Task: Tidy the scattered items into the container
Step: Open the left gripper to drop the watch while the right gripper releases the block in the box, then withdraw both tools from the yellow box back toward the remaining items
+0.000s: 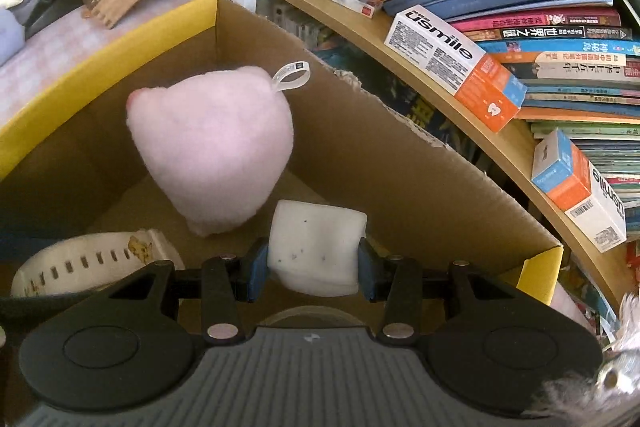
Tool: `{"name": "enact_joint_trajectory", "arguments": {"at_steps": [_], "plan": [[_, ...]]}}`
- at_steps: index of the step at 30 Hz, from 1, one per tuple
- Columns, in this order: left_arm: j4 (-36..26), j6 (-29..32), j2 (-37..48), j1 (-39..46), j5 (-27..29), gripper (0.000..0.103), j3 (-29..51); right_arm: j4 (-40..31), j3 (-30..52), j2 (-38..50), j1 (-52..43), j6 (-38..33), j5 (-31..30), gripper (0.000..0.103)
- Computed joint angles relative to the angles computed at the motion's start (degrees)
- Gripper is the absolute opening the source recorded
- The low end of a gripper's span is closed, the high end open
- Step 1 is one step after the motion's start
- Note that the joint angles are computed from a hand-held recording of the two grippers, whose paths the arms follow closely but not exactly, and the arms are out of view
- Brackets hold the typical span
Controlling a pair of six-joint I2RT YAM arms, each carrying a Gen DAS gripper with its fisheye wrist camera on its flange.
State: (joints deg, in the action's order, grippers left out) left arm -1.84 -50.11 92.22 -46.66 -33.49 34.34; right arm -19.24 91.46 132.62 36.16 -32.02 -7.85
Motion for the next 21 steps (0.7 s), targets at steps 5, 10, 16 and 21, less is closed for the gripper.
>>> {"name": "enact_joint_trajectory", "arguments": {"at_steps": [5, 10, 16, 21], "plan": [[-5.3, -1.3, 0.5, -1.2, -4.6, 0.036, 2.1, 3.0, -2.6, -1.9, 0.0, 0.9, 0.8, 0.055], [-10.0, -2.0, -2.6, -4.9, -10.3, 0.066, 2.8, 5.5, -8.2, -7.2, -1.5, 1.5, -2.0, 0.065], [-20.0, -5.7, -5.8, -10.4, -16.0, 0.074, 5.6, 12.0, -18.3, -15.9, -3.2, 2.2, -5.0, 0.071], [-36.0, -17.1, -7.3, -17.3, -24.1, 0.087, 9.9, 18.8, -27.8, -24.7, -4.7, 2.6, -7.7, 0.074]]}}
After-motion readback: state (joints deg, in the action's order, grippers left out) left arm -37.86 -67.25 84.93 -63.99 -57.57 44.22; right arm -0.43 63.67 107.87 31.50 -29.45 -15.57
